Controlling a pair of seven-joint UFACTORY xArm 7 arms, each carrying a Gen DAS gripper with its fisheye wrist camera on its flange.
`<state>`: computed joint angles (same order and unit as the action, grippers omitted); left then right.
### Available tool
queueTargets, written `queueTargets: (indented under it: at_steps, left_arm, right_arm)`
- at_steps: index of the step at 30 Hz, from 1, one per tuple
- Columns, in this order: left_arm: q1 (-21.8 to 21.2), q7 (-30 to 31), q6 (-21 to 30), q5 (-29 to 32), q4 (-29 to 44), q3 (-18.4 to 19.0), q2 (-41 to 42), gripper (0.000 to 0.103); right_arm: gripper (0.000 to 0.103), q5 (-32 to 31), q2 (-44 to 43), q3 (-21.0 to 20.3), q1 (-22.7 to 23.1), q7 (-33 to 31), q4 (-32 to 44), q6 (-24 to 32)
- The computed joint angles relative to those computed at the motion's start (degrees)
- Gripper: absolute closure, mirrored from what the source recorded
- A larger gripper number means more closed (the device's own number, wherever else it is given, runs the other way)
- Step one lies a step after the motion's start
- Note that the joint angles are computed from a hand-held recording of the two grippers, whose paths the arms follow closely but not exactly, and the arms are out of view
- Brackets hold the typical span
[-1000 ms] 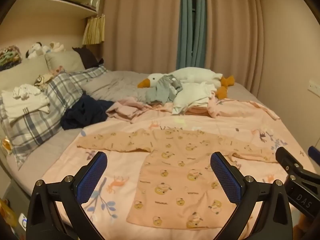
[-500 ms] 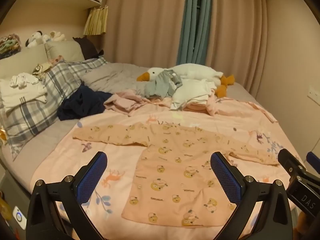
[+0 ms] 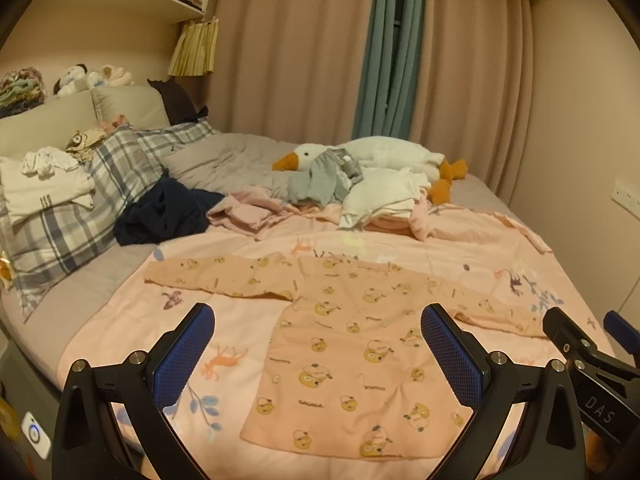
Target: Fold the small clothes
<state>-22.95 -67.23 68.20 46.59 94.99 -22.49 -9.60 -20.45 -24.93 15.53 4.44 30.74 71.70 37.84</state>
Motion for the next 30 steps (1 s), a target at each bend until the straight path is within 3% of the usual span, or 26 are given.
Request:
queueTargets:
  at_steps: [19, 30]
  left_arm:
    - [0.2, 0.0, -0.6, 0.4, -2.2, -0.6, -1.1, 0.001]
    - [-0.3, 0.4, 2.0, 3.0, -0.7, -1.6, 0.3, 0.001]
  right_arm:
    - [0.0, -0.1, -0.3, -0.3, -0.1, -0.5, -0.1, 0.1]
    - [0.0, 0.5, -0.5, -0.8, -0.2, -1.0, -0.4, -0.4]
